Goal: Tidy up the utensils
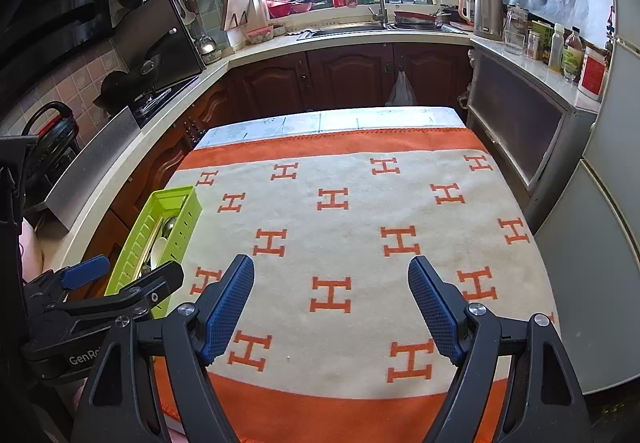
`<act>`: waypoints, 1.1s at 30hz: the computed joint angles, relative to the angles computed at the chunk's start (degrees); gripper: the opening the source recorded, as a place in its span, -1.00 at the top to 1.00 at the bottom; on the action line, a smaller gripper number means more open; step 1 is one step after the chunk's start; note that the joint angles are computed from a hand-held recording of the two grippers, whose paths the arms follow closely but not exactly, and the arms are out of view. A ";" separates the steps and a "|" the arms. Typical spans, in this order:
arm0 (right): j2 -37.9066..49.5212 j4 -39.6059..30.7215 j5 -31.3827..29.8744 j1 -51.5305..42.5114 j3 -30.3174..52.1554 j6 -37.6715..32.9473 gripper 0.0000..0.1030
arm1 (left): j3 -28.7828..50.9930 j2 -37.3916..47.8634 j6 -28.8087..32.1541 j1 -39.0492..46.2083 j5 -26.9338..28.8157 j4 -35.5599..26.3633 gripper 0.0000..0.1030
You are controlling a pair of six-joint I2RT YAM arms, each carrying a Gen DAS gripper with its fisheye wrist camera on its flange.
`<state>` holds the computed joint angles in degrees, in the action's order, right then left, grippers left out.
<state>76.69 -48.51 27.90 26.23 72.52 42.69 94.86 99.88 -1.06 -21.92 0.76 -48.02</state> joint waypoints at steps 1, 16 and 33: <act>-0.01 0.02 0.14 -0.01 -0.06 -0.08 -0.57 | 0.06 0.06 -0.01 -0.03 -0.07 -0.04 -0.99; 0.37 -0.22 0.25 0.25 0.12 0.56 -0.57 | 0.49 0.58 0.06 0.16 0.35 -0.94 -0.99; 0.87 0.11 -0.43 -0.09 -0.60 1.31 -0.57 | 1.91 2.00 0.47 0.03 -0.17 -2.18 -0.99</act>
<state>77.56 -48.40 27.47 26.14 71.92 43.99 96.77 101.88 -0.58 -21.88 0.59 -50.20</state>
